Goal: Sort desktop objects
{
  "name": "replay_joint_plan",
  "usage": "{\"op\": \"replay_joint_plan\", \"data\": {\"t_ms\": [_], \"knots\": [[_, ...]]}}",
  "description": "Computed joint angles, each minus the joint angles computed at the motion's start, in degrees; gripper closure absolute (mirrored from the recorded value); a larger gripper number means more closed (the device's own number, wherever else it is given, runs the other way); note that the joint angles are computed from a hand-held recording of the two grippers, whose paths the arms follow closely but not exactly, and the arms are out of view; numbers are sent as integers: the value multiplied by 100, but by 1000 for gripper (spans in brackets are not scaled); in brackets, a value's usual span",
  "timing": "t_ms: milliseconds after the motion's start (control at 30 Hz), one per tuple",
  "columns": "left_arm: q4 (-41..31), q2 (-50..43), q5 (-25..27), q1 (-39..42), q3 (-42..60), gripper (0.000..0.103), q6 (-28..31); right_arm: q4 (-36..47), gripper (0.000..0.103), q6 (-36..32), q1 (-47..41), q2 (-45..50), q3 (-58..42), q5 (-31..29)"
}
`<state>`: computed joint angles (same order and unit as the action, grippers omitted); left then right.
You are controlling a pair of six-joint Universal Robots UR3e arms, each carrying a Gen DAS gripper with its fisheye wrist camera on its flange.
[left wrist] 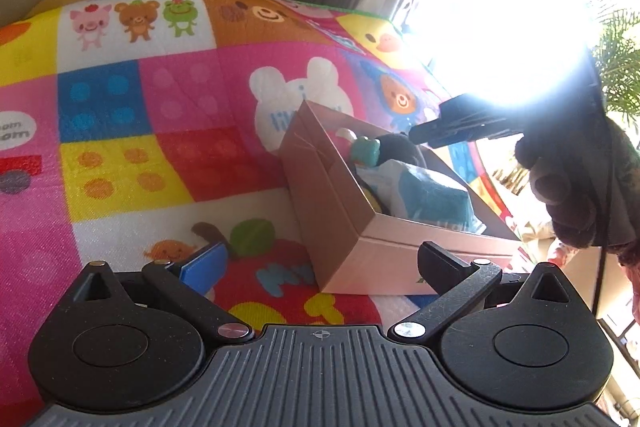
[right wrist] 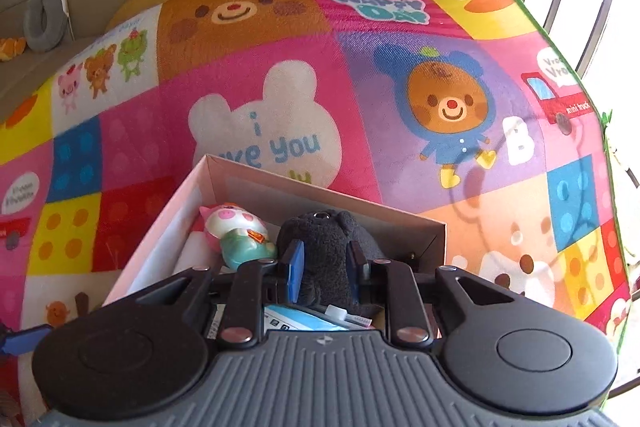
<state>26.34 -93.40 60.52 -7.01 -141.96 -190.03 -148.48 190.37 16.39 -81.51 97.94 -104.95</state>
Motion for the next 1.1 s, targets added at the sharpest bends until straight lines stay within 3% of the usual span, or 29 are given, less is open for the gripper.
{"op": "replay_joint_plan", "data": {"t_ms": [100,200,333,467,533,667,767,833,933,1100], "knots": [[-96,-5,421,-278,123,0,88,-752,67,208,42,-815,1001,99],[-192,-35,1032,-689,289,0,172,-1413,41,405,269,-1840,2216,-207],[-404,-60,2059,-1413,515,0,244,-2025,20,991,1094,-2696,3555,-1399],[-926,-62,3162,-2227,795,0,196,-2285,0,2030,2341,-2608,4393,-2729],[-1315,-95,3802,-2650,1004,0,67,-2264,0,2681,2772,-2391,4592,-3017],[-2084,46,4092,-3064,1103,0,-10,-2335,0,3645,3098,-2053,4866,-2895],[-2180,-150,4734,-3524,1293,0,9,-2478,0,3933,3259,-1679,4896,-2896],[-2390,-157,4712,-3511,1412,0,28,-2598,0,3893,3280,-1651,4907,-2988],[-2601,-93,4512,-3333,1472,0,-144,-2618,0,3779,3272,-1294,4706,-3703],[-2597,-80,4473,-3288,1454,0,-177,-3323,0,2538,2040,-1268,4684,-2944]]}}
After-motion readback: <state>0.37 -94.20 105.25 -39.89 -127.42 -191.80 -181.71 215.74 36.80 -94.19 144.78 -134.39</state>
